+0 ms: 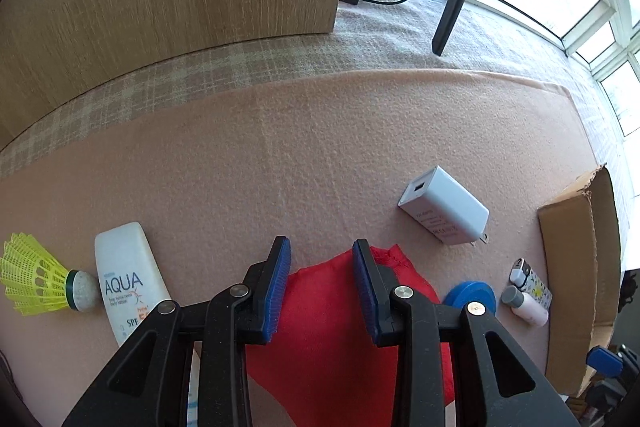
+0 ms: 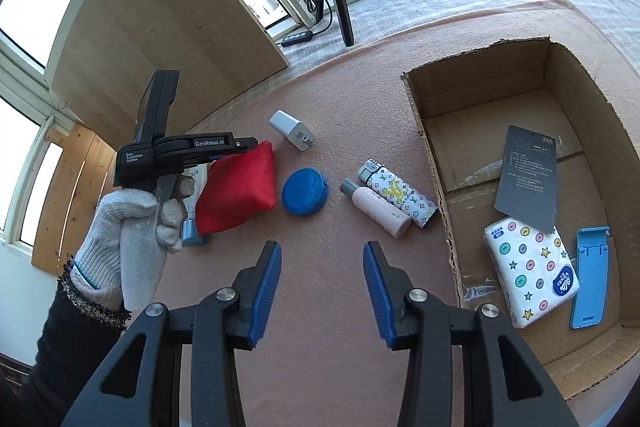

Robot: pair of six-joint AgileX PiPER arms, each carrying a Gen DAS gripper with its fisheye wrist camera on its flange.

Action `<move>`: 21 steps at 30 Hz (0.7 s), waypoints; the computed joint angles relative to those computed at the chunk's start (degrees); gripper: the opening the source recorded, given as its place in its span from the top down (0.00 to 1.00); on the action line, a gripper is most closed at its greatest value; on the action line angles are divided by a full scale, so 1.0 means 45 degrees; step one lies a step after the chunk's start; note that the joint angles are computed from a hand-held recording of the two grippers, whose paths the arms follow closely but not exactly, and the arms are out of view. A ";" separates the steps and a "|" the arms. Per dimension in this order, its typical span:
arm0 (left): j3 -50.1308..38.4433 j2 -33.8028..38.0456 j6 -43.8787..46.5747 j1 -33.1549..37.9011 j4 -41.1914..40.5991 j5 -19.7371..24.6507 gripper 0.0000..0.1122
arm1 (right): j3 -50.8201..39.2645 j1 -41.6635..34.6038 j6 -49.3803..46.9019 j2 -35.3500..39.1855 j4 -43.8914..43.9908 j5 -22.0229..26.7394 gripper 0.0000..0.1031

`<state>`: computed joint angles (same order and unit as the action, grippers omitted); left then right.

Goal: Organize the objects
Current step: 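Lower the left gripper onto the red pouch, close and lift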

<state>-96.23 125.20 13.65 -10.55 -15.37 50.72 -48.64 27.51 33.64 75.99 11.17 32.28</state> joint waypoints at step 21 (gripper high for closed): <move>1.2146 -0.8477 0.6792 0.1402 -0.5554 -0.3423 0.53 | 0.0587 0.2515 0.2106 0.0952 -0.1514 -0.1083 0.61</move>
